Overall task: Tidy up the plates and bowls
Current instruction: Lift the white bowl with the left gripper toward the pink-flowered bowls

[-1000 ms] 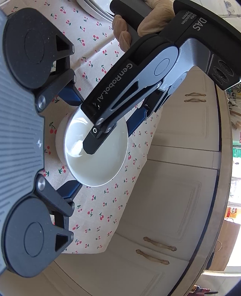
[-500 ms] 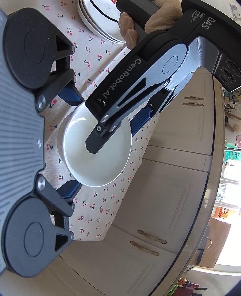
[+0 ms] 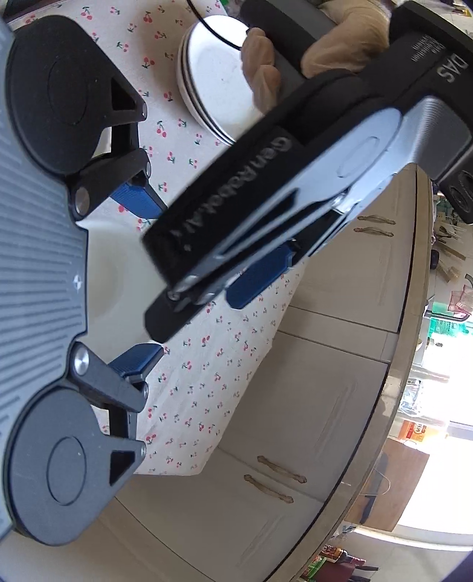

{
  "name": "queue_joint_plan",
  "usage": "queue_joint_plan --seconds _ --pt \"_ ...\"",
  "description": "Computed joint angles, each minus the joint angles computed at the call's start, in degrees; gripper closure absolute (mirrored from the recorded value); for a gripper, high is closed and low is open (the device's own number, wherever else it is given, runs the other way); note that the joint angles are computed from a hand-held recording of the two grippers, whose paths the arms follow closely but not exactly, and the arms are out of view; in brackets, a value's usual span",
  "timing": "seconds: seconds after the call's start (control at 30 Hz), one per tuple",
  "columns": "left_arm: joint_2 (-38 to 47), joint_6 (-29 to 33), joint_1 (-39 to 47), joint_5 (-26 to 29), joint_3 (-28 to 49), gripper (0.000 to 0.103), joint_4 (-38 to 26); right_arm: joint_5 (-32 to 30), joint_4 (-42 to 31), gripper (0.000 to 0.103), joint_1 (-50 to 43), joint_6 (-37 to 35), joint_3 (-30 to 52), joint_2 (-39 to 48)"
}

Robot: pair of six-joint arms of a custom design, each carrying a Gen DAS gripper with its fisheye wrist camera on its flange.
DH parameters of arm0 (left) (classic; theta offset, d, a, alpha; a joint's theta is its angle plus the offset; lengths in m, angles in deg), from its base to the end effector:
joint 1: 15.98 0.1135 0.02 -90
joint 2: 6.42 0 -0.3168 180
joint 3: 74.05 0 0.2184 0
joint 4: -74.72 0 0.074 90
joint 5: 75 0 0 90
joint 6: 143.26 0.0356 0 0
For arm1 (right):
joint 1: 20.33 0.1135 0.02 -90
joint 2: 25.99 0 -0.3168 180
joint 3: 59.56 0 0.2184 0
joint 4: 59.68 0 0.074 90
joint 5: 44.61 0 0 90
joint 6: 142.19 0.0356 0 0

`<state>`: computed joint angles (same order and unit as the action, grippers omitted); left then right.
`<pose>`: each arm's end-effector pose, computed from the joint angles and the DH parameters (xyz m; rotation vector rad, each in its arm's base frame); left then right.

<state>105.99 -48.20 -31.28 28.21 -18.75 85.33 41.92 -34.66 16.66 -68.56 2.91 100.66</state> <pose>0.3202 -0.0960 0.1442 0.5293 2.3248 -0.3595 0.3095 0.2359 0.1019 -1.0464 2.0098 0.2602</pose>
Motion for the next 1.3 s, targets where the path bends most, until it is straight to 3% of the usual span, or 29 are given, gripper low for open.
queue_joint_plan --seconds 0.1,0.23,0.47,0.67,0.87,1.3 --pt "0.8 -0.2 1.3 0.2 0.0 0.033 -1.2 2.5 -0.3 0.023 -0.3 1.1 0.0 1.9" --pt "0.0 2.2 2.4 0.6 0.1 0.033 -2.7 -4.3 -1.7 0.022 -4.3 4.5 -0.7 0.8" --pt "2.0 2.7 2.7 1.9 2.1 0.033 -5.1 -4.6 1.3 0.014 -5.2 2.2 -4.9 -0.7" --pt "3.5 2.3 1.5 2.9 3.3 0.032 -6.4 -3.1 2.0 0.006 -5.5 4.8 -5.8 -0.7" --pt "5.4 1.7 0.5 3.8 4.9 0.032 -7.8 -5.6 2.0 0.004 -6.9 4.5 -7.6 -2.8" --pt "7.3 1.5 -0.8 3.8 7.2 0.032 -9.9 -7.5 0.2 0.007 -14.8 -5.8 -11.6 -6.0"
